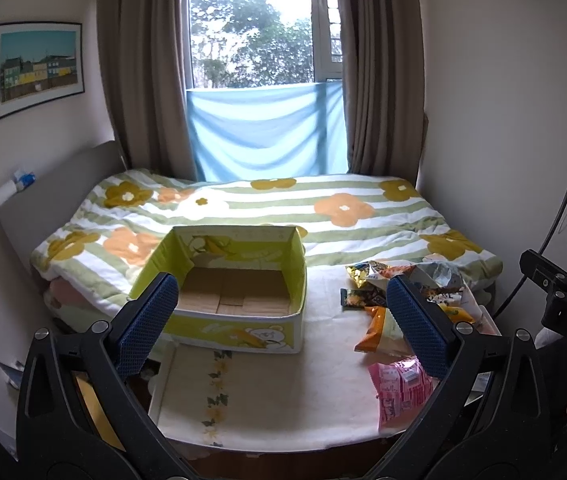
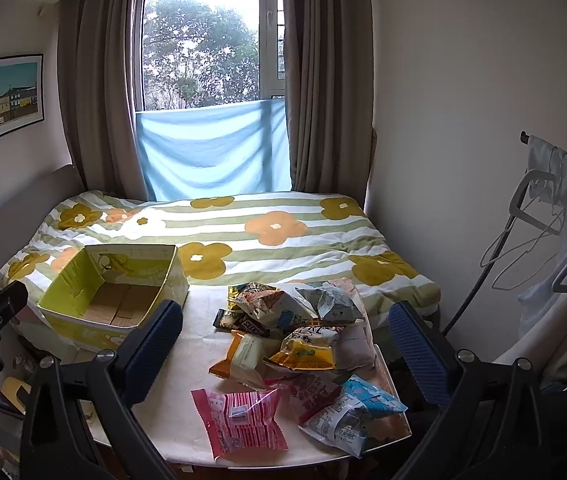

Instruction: Organize snacks

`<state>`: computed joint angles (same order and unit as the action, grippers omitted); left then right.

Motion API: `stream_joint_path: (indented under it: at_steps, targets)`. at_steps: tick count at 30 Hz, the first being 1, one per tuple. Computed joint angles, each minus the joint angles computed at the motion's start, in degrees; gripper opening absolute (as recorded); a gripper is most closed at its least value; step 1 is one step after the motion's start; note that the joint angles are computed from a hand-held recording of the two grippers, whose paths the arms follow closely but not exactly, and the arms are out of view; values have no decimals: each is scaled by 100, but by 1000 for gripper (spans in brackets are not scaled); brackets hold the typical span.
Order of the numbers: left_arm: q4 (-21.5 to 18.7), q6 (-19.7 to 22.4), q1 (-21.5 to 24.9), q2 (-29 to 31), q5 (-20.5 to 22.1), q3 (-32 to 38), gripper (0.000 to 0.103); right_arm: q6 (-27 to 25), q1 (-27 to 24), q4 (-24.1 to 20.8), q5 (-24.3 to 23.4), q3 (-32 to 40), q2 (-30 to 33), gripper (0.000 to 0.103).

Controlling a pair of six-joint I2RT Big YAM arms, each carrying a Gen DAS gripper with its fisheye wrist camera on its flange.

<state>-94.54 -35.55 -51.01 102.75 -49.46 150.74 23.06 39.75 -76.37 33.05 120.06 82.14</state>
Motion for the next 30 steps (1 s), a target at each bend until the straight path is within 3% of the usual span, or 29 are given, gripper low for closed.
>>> stream_joint_path:
  at_steps: [30]
  targets:
    - [-97,-128,53,29,-11,37,103,18,11,-73,0,91,69,103]
